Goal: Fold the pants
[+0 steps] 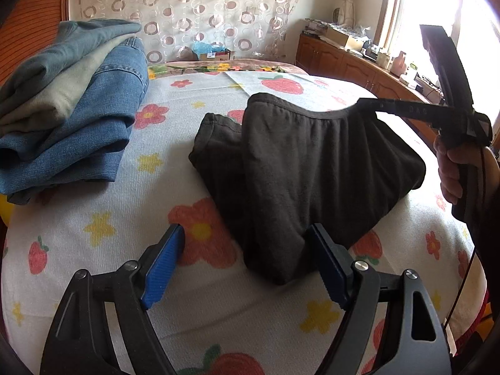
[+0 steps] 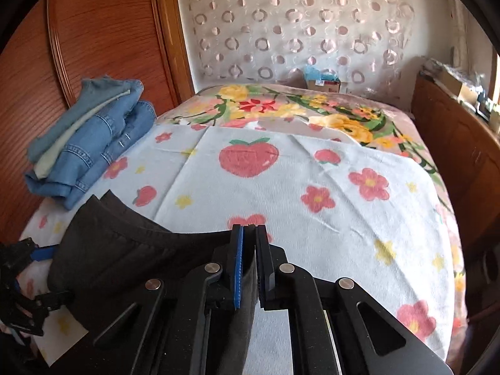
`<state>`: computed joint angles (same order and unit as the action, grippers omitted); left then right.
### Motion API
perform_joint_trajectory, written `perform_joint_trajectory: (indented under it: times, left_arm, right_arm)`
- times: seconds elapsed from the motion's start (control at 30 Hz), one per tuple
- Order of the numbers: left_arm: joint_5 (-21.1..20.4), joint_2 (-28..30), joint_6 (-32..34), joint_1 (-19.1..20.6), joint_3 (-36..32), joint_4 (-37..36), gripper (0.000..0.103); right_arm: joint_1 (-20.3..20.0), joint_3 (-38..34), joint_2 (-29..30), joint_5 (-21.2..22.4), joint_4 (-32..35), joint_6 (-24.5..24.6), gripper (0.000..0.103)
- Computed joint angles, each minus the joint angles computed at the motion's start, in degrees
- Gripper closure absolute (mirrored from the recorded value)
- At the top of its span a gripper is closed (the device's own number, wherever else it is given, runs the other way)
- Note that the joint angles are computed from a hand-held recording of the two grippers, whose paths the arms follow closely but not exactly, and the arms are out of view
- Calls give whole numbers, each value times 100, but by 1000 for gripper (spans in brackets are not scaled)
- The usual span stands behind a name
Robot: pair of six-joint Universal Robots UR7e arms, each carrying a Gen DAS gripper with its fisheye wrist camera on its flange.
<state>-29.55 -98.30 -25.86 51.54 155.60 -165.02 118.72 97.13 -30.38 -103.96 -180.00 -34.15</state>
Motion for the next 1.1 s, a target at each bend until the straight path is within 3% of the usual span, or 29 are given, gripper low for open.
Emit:
perform_joint_trajectory:
  times: [0.13,0.2,0.4,0.53,0.9,0.93,1.07,1.1]
  left_arm:
    - [1,-20,-8,-4,5,13,22]
    - [2,-26,-10,-6,5,23,22]
    - [2,-34,-16,-8,8,30,21]
    - [4,-37,-15,-8,8,35,21]
    - [3,-13,-5,-4,11,-5,21]
    - [3,-8,-6,-5,10,-9,21]
    - [8,-22,-19,-13,11,17,21]
    - [5,-26,-16,-12,13,18,21]
  right_arm:
    - [-9,338,-127,-200,-321,-54,79]
    - [-57,660,-298,-96,-507,-42,73]
    - [-179,1628,-995,277,-759,162,71]
    - [-252,2113,-1359,373,-817,15,71]
    - [-112,1717,-978,-179,-476,-499,71]
    - [-89,1666,-918,-240,-532,-542,71]
    - [13,1581,-695,-574,-928,-846,99]
    - [42,1574,-644,-690,-1150,-863,101]
